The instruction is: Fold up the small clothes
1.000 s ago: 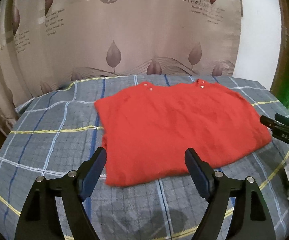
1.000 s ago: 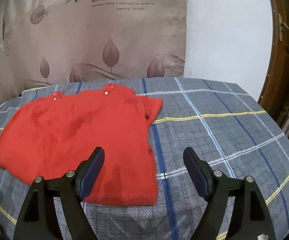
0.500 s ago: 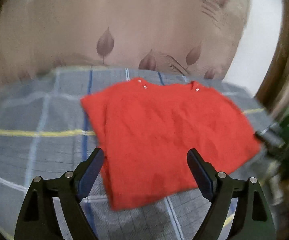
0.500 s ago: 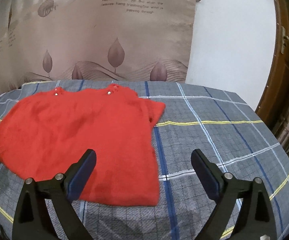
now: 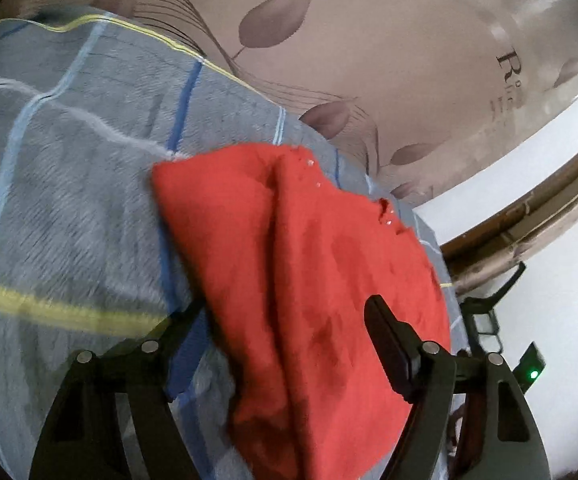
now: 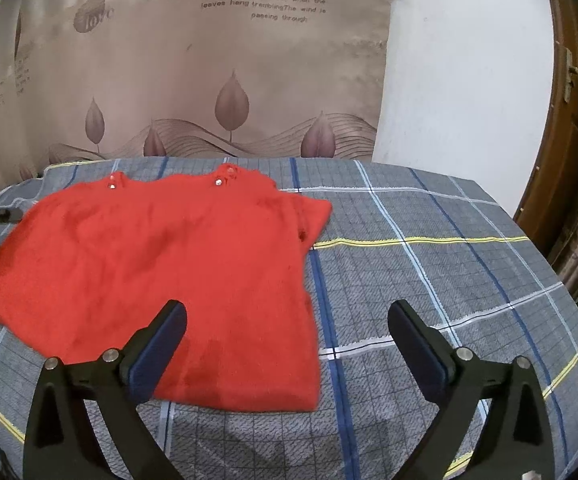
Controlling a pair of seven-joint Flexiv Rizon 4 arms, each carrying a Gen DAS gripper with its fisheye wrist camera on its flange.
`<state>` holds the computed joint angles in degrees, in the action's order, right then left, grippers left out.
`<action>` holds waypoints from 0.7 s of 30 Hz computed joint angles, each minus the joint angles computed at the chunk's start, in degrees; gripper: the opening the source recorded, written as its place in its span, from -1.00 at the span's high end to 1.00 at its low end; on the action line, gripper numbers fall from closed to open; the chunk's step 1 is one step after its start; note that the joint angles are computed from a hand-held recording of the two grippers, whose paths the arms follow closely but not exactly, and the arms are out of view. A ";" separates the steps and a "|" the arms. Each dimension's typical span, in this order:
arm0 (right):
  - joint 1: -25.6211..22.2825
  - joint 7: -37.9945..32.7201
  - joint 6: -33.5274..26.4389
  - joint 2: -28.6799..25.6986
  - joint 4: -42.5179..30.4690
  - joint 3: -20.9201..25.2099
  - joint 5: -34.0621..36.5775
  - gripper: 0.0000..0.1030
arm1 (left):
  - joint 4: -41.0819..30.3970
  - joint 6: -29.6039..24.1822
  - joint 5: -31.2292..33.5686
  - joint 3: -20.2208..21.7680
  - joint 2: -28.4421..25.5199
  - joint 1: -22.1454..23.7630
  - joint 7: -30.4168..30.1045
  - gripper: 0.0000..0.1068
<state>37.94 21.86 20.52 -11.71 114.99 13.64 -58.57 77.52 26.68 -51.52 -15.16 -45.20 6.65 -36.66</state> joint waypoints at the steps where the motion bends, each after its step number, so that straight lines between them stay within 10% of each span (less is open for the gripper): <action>1: 0.02 -0.17 -0.14 -0.09 -0.13 0.00 0.11 -0.96 | -1.43 -0.72 0.35 -0.20 -0.93 -0.19 -0.39 -0.42; 4: 0.12 -0.17 -0.49 -0.15 -0.17 -0.04 -0.04 -0.98 | -3.95 -0.59 1.16 -0.70 -2.57 -1.03 0.09 -0.38; 8: 0.09 1.05 -0.65 0.29 0.43 0.01 -0.62 -0.99 | -7.63 -0.97 4.62 0.00 -4.73 -2.48 -1.40 0.52; 10: -0.19 2.14 0.32 0.99 1.39 0.01 -2.19 -0.99 | -8.12 -0.98 5.51 -0.03 -4.96 -2.58 -1.75 0.56; 19: -11.74 12.59 35.87 2.20 3.10 -5.49 -20.96 -0.97 | -4.25 3.57 6.32 0.04 -0.17 -4.14 -1.66 0.62; 21: -14.42 14.22 43.84 -0.61 0.59 -7.29 -23.86 -0.65 | -4.39 4.37 8.07 0.96 0.81 -5.22 -2.61 0.62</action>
<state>23.52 36.08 64.36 -12.32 115.58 6.35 -82.43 73.13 31.05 -43.45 -14.21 -44.38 1.43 -39.26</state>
